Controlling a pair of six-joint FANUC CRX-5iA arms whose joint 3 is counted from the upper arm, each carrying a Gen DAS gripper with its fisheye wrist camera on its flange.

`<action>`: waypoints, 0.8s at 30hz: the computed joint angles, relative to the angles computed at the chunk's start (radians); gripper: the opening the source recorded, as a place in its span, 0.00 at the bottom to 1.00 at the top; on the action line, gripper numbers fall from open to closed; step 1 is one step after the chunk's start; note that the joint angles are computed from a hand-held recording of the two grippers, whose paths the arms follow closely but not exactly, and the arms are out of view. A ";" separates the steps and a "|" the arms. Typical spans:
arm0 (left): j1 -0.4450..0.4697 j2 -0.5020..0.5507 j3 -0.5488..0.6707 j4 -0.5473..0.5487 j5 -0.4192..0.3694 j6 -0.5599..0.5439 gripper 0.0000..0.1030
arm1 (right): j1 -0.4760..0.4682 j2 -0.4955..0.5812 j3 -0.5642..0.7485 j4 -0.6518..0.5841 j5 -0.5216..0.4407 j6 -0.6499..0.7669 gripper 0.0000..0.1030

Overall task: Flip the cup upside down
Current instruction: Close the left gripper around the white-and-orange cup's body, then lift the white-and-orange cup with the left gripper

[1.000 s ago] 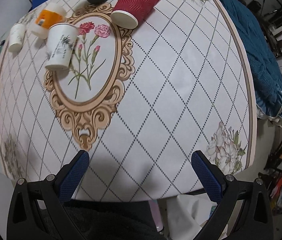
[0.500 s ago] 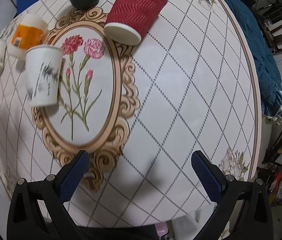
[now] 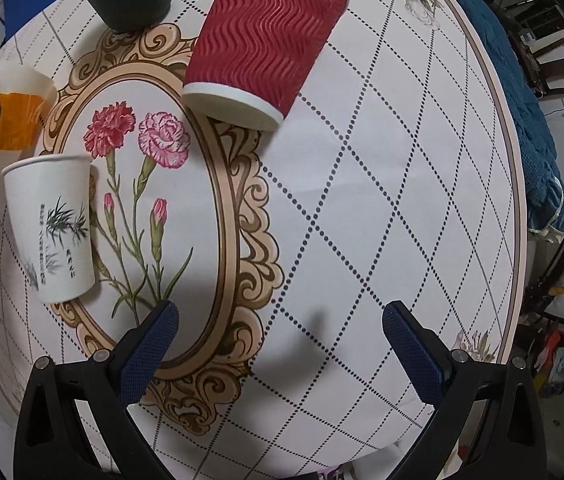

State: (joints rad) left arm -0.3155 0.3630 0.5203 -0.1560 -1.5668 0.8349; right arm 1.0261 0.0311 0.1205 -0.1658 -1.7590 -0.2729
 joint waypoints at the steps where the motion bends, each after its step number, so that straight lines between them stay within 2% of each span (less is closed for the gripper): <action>1: -0.007 0.006 -0.001 -0.005 0.001 -0.006 1.00 | -0.002 0.005 0.002 -0.002 0.001 0.001 1.00; 8: -0.027 0.054 0.015 -0.012 -0.011 -0.045 1.00 | -0.027 0.028 0.016 -0.014 -0.002 0.026 1.00; 11: -0.027 0.072 0.024 -0.005 -0.017 -0.053 0.87 | -0.032 0.033 0.016 -0.017 -0.001 0.032 1.00; 13: -0.027 0.080 0.026 -0.009 -0.018 -0.054 0.73 | -0.034 0.038 0.020 -0.018 -0.003 0.036 1.00; 14: -0.028 0.081 0.022 -0.012 -0.009 -0.057 0.70 | -0.037 0.042 0.022 -0.019 -0.003 0.040 1.00; 24: 0.022 0.105 0.045 0.049 -0.032 -0.026 0.69 | -0.059 0.068 0.048 -0.029 -0.007 0.054 1.00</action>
State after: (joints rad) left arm -0.2937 0.4680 0.5653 -0.1074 -1.5986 0.8086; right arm 0.9673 0.0987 0.1681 -0.1951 -1.7657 -0.2192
